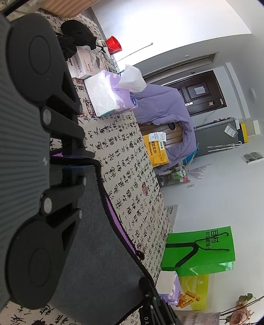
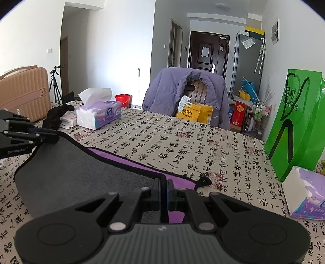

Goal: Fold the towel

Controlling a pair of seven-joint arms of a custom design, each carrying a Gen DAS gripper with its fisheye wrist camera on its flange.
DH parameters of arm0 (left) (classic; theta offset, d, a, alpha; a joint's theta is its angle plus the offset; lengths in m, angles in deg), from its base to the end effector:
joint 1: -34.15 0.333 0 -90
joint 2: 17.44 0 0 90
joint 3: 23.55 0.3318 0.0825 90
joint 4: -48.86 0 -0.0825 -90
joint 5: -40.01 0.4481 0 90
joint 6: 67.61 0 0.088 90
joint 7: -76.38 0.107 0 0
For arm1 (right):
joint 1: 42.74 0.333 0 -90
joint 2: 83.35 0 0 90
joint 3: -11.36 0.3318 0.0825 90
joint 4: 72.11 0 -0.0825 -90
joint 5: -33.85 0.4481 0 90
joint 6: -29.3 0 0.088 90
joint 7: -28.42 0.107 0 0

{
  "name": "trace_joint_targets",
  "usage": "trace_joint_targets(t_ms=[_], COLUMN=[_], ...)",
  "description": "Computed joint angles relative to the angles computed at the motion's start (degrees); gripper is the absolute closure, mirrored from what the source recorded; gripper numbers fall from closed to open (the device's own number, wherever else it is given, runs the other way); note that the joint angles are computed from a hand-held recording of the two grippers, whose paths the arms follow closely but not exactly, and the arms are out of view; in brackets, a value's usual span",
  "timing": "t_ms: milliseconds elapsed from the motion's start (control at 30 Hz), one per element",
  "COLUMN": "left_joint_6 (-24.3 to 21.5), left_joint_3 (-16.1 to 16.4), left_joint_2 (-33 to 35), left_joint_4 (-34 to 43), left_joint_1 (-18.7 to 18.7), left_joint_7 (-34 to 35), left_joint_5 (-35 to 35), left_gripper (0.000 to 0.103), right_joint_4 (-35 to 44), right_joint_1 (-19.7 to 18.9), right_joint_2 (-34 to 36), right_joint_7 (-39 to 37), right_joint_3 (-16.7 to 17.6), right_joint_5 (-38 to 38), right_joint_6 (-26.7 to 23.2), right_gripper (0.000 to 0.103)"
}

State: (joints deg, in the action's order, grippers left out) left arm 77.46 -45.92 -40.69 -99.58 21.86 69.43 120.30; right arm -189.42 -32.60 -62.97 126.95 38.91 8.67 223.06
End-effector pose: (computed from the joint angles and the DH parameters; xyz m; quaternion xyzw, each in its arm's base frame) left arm 0.3874 -0.2742 0.3862 -0.5941 0.6209 -0.2533 0.4443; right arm 0.5286 0.4370 0.3785 -0.8198 0.2958 -0.1782 0.4568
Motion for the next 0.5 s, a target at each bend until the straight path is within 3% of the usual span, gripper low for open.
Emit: trace_joint_targets(t_ms=[133,500], left_joint_6=[-0.3,2.2], left_joint_3=[0.2,2.0], left_joint_2=[0.5,2.9], left_joint_4=[0.4,1.6], left_joint_1=[0.3,0.9], left_joint_7=[-0.2,-0.3], left_joint_5=[0.7,1.8], left_gripper=[0.096,0.096], right_joint_4=[1.1,2.9], right_joint_1=[1.8,1.0], right_joint_2=[0.5,2.4], right_joint_7=[-0.8,-3.7], right_joint_3=[-1.8,-0.3], right_joint_5=[0.9,1.8], right_joint_6=[0.0,-1.3], right_gripper=[0.098,0.098])
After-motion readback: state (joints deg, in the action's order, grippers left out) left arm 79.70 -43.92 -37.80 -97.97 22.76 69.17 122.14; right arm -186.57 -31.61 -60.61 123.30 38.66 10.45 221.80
